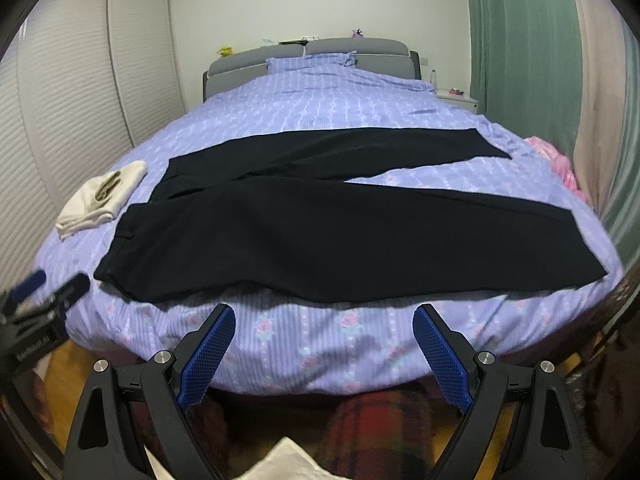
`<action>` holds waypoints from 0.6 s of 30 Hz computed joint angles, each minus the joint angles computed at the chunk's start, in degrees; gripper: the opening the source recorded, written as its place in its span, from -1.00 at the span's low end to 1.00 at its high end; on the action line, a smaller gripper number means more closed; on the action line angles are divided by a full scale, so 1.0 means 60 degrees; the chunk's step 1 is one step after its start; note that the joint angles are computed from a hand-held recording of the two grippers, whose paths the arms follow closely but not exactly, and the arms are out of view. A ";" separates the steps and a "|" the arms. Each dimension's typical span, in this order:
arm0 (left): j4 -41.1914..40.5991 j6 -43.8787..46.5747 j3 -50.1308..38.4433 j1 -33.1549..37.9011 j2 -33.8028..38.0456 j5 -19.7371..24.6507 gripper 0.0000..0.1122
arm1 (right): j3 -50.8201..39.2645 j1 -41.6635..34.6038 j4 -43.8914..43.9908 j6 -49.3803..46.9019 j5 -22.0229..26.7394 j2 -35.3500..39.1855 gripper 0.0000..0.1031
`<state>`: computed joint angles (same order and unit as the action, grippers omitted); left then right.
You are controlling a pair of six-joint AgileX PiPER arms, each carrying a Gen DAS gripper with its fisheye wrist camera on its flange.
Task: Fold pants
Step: 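Grasp the trouser waistband with the left tool while the right tool grasps the other waistband edge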
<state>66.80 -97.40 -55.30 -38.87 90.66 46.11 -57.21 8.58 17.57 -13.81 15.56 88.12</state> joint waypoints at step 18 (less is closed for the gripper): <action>-0.2344 0.3204 -0.0090 0.3895 0.1299 -0.4229 0.84 | -0.2072 -0.0092 0.9450 -0.6472 0.0788 0.4112 0.77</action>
<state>52.74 -78.17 -55.85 -15.50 98.45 20.74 -69.64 8.03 74.27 -52.64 20.29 112.79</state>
